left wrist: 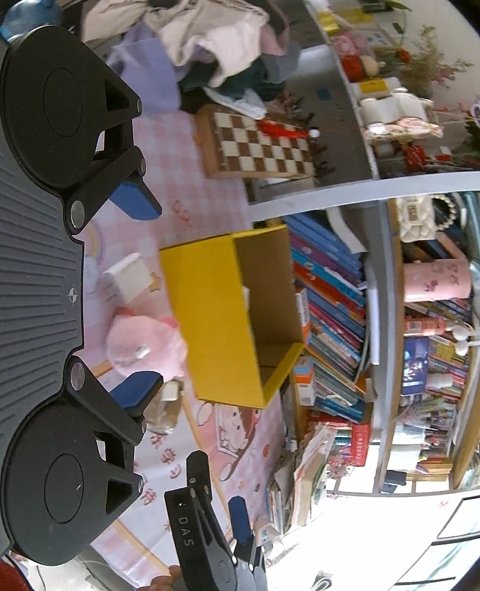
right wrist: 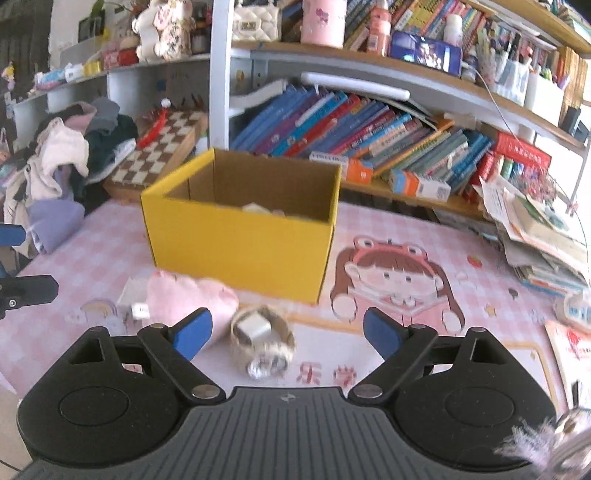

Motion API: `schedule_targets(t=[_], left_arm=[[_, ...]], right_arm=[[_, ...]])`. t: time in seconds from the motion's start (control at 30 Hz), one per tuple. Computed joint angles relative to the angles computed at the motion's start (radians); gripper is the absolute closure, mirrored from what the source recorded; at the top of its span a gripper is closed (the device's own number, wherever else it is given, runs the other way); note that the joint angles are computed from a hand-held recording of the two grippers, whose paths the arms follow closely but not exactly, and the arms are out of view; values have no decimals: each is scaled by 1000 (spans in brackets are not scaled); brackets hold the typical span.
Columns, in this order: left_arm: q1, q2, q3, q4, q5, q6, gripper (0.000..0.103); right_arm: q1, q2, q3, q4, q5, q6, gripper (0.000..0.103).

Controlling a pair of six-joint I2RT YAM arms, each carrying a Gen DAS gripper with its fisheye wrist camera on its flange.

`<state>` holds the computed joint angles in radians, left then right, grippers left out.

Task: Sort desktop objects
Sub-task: 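Withdraw both grippers from the box back over the desk, then grasp the pink plush pig with the left gripper while the right gripper grasps the white watch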

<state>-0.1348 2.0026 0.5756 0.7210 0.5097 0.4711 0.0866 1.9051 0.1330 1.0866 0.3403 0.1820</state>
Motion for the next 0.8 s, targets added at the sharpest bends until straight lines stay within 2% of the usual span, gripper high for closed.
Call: schedule_targets(t=[0.2,0.4,0.6,0.8], left_arm=[[-7,37,-27,-1,-3,24,12],[-17,68,-51,27,-13,10,12],[-18,119,-90,84,-48,-42,12],[-32,149,-95,101,-73,3,12]], right_arm=[[76,133,-18,71,39,95,14],[144,216,-18,106,81,129,14],[209,291,-12,110,82,228,14],[235,297,9,67,82,235,14]])
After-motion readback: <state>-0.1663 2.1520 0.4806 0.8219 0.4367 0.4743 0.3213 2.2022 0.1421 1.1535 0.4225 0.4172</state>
